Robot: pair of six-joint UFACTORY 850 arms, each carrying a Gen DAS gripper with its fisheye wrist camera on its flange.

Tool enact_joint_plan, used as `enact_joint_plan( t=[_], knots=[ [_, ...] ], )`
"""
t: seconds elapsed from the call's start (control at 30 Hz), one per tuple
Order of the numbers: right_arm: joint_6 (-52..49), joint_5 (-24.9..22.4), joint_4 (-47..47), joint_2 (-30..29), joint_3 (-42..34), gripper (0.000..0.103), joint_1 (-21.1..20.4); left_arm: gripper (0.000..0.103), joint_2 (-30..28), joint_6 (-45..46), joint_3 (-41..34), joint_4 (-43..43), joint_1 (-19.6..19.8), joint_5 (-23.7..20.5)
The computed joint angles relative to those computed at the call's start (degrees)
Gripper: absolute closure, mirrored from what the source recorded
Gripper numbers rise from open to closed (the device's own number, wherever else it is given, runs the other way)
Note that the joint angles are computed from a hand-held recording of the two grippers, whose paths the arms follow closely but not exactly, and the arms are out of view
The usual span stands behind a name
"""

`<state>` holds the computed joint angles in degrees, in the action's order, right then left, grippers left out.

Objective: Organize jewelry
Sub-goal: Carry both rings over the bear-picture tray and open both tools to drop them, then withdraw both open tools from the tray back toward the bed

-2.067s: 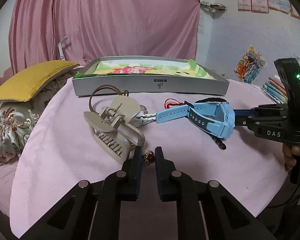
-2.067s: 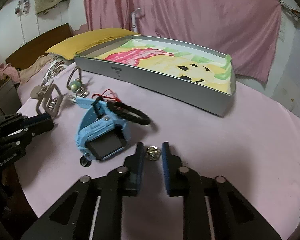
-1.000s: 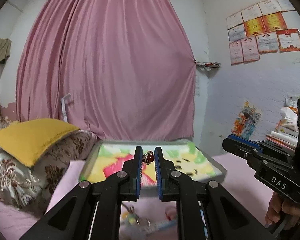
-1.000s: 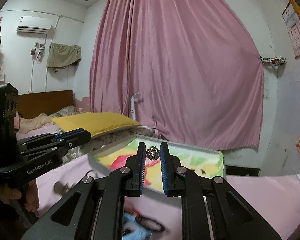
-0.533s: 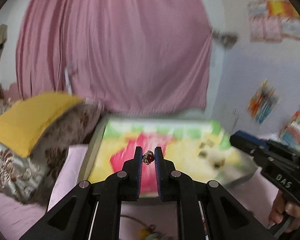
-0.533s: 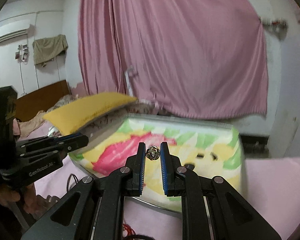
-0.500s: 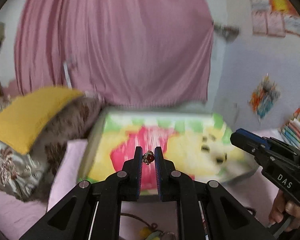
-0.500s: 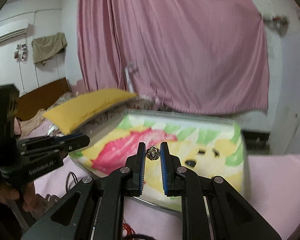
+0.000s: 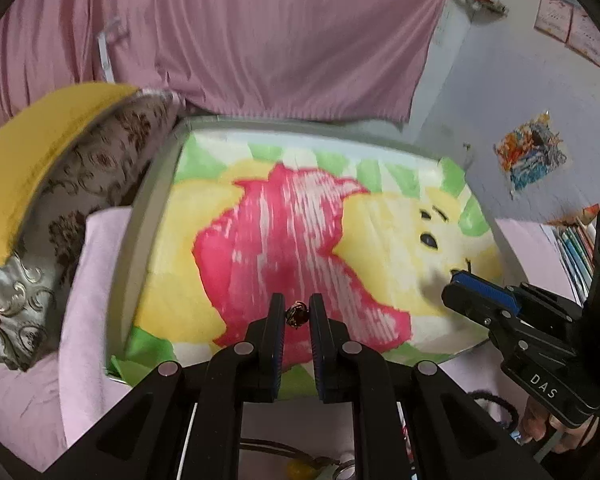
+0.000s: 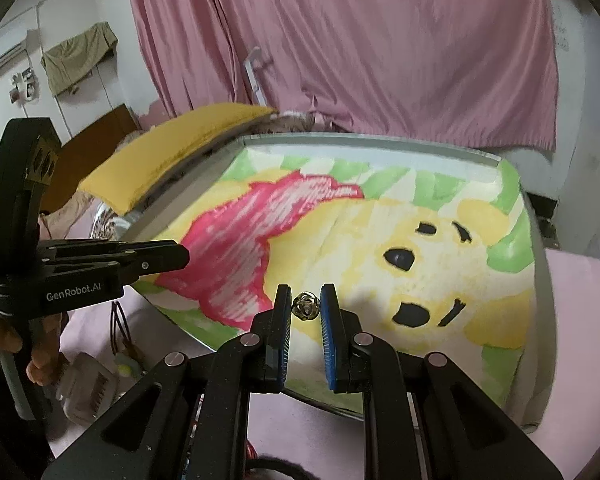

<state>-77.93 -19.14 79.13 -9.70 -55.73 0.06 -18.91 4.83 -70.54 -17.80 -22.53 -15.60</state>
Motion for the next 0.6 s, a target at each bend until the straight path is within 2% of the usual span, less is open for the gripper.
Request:
enact_joint_plan(
  t=[0.1, 0.17, 0.4, 0.47, 0.53, 0.57, 0.6],
  knots=[
    [5.5, -1.7, -4.8, -1.5, -1.1, 0.090, -0.1, 0.091, -1.4, -2.8, -1.5, 2.5, 0.3, -2.8],
    [6.7, -2.4, -5.4, -2.1, -1.5, 0.090, -0.3, 0.091, -1.9, 0.8, -2.0, -1.7, 0.9, -4.4],
    [6.0, -4.8, -3.1, -2.4, -1.5, 0.089, -1.1, 0.090, -2.3, 1.6, -2.5, -2.6, 1.1, -5.3],
    [4.5, -5.3, -1.0, -1.8, -0.9, 0.084, -1.5, 0.083, -2.1, 1.0, -2.3, -2.4, 1.1, -4.7],
    [2.5, -5.4, 1.6, -0.7, 0.0, 0.075, -2.0, 0.068, -1.3, 5.6, -1.3, -8.0, 1.5, -3.6],
    [0.7, -5.1, 3.9, -0.1, 0.6, 0.074, -2.1, 0.063, -0.8, 9.4, -0.7, -12.5, 1.8, -3.2],
    [-1.2, -4.7, 6.0, 0.6, 1.2, 0.073, -2.2, 0.053, -0.4, 11.8, -0.2, -15.2, 2.0, -2.7]
  ],
)
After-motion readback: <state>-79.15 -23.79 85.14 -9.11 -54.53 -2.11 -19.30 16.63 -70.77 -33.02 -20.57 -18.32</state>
